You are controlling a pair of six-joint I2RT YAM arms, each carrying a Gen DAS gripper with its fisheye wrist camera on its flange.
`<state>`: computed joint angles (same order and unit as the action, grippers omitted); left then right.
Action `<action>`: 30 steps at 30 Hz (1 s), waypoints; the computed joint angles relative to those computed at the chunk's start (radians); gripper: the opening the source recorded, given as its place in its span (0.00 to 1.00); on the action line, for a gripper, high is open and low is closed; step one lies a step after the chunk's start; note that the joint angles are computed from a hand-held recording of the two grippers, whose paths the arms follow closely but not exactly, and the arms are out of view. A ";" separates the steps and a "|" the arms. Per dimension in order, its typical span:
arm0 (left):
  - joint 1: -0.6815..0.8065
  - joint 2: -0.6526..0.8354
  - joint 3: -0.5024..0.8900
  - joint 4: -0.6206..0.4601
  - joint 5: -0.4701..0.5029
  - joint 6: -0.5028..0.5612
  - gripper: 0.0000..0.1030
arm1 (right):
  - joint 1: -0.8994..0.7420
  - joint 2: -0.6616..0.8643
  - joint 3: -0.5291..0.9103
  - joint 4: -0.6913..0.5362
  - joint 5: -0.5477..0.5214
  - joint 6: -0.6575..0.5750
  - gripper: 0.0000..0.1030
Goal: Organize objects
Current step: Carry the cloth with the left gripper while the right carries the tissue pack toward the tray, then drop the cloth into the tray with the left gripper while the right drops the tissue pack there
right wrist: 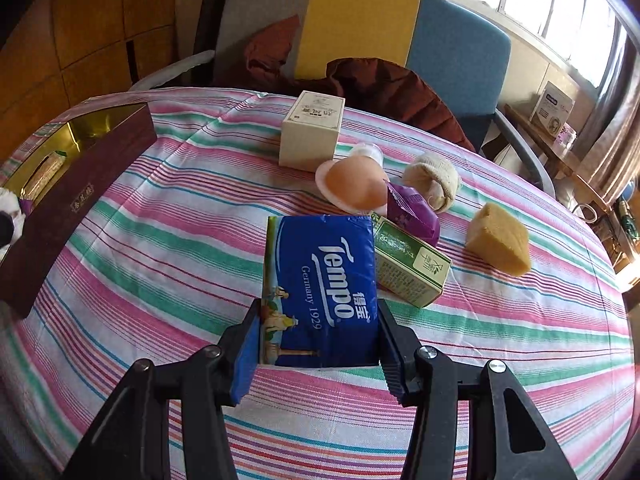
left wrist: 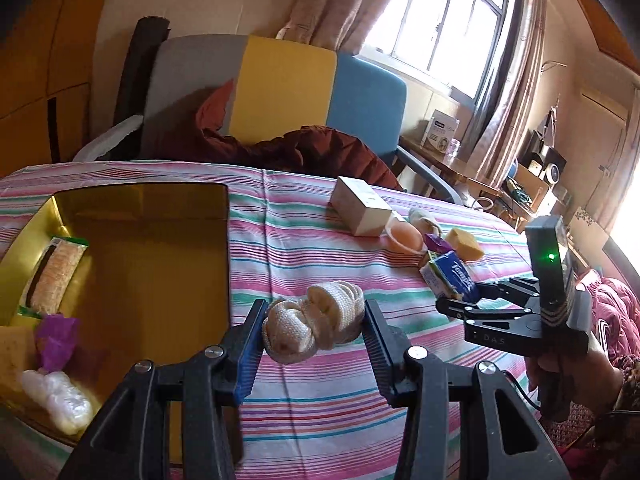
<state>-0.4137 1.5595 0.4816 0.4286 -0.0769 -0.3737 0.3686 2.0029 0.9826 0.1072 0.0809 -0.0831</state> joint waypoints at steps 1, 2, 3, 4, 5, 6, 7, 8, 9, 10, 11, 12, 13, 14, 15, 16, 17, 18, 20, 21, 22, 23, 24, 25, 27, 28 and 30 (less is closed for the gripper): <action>0.020 -0.008 -0.006 -0.004 0.002 0.000 0.46 | 0.002 -0.004 -0.004 0.004 -0.004 0.003 0.51; 0.044 -0.014 -0.011 -0.010 0.012 0.001 0.46 | 0.005 -0.007 -0.010 0.008 -0.006 0.007 0.51; 0.064 -0.016 -0.013 -0.018 0.023 0.002 0.46 | 0.007 -0.010 -0.013 0.009 -0.012 0.012 0.51; 0.086 -0.016 -0.016 -0.023 0.031 0.003 0.46 | 0.009 -0.009 -0.013 0.004 -0.017 0.019 0.51; 0.107 -0.015 -0.018 -0.029 0.038 0.002 0.46 | 0.013 -0.008 -0.013 -0.002 -0.019 0.025 0.51; 0.128 -0.010 -0.016 -0.040 0.052 0.004 0.46 | 0.018 -0.007 -0.012 -0.012 -0.018 0.033 0.51; 0.147 -0.004 -0.015 -0.047 0.063 0.008 0.46 | 0.022 -0.007 -0.013 -0.018 -0.021 0.039 0.51; 0.165 0.001 -0.016 -0.051 0.066 0.011 0.46 | 0.025 -0.010 -0.015 -0.021 -0.028 0.046 0.51; 0.181 0.006 -0.014 -0.058 0.070 0.015 0.46 | 0.030 -0.015 -0.019 -0.026 -0.032 0.058 0.51; 0.199 0.014 -0.010 -0.067 0.081 0.021 0.46 | 0.035 -0.020 -0.020 -0.033 -0.035 0.070 0.51; 0.218 0.021 -0.010 -0.069 0.091 0.025 0.46 | 0.041 -0.027 -0.021 -0.042 -0.039 0.084 0.51; 0.231 0.026 -0.011 -0.069 0.095 0.026 0.46 | 0.046 -0.033 -0.021 -0.050 -0.045 0.095 0.51; 0.246 0.035 -0.007 -0.077 0.101 0.031 0.46 | 0.052 -0.039 -0.020 -0.058 -0.052 0.106 0.51; 0.260 0.048 0.003 -0.091 0.111 0.036 0.46 | 0.060 -0.046 -0.022 -0.063 -0.056 0.118 0.51; 0.275 0.054 0.003 -0.091 0.120 0.036 0.46 | 0.068 -0.053 -0.024 -0.066 -0.059 0.129 0.51; 0.288 0.061 0.003 -0.090 0.129 0.036 0.46 | 0.076 -0.061 -0.025 -0.070 -0.061 0.140 0.51; 0.304 0.068 0.006 -0.096 0.142 0.039 0.46 | 0.085 -0.068 -0.025 -0.072 -0.063 0.153 0.51; 0.319 0.069 0.002 -0.095 0.153 0.041 0.46 | 0.094 -0.075 -0.027 -0.073 -0.065 0.164 0.51; 0.346 0.066 -0.015 -0.084 0.172 0.045 0.48 | 0.112 -0.088 -0.025 -0.074 -0.068 0.185 0.51; 0.354 0.065 -0.022 -0.081 0.171 0.048 0.48 | 0.120 -0.094 -0.023 -0.074 -0.070 0.193 0.51; 0.360 0.063 -0.026 -0.082 0.166 0.049 0.49 | 0.132 -0.099 -0.017 -0.078 -0.071 0.201 0.51; 0.365 0.062 -0.028 -0.088 0.162 0.048 0.50 | 0.144 -0.104 -0.012 -0.081 -0.071 0.206 0.51; 0.373 0.061 -0.028 -0.094 0.167 0.052 0.50 | 0.160 -0.107 -0.005 -0.082 -0.067 0.212 0.51; 0.382 0.063 -0.028 -0.097 0.177 0.058 0.51 | 0.175 -0.109 0.003 -0.085 -0.063 0.214 0.51; 0.392 0.063 -0.027 -0.105 0.184 0.067 0.55 | 0.210 -0.109 0.026 -0.093 -0.056 0.216 0.51; 0.392 0.058 -0.031 -0.104 0.181 0.070 0.56 | 0.229 -0.107 0.039 -0.098 -0.050 0.218 0.51; 0.397 0.033 -0.050 -0.089 0.173 0.067 0.56 | 0.266 -0.098 0.067 -0.103 -0.046 0.224 0.51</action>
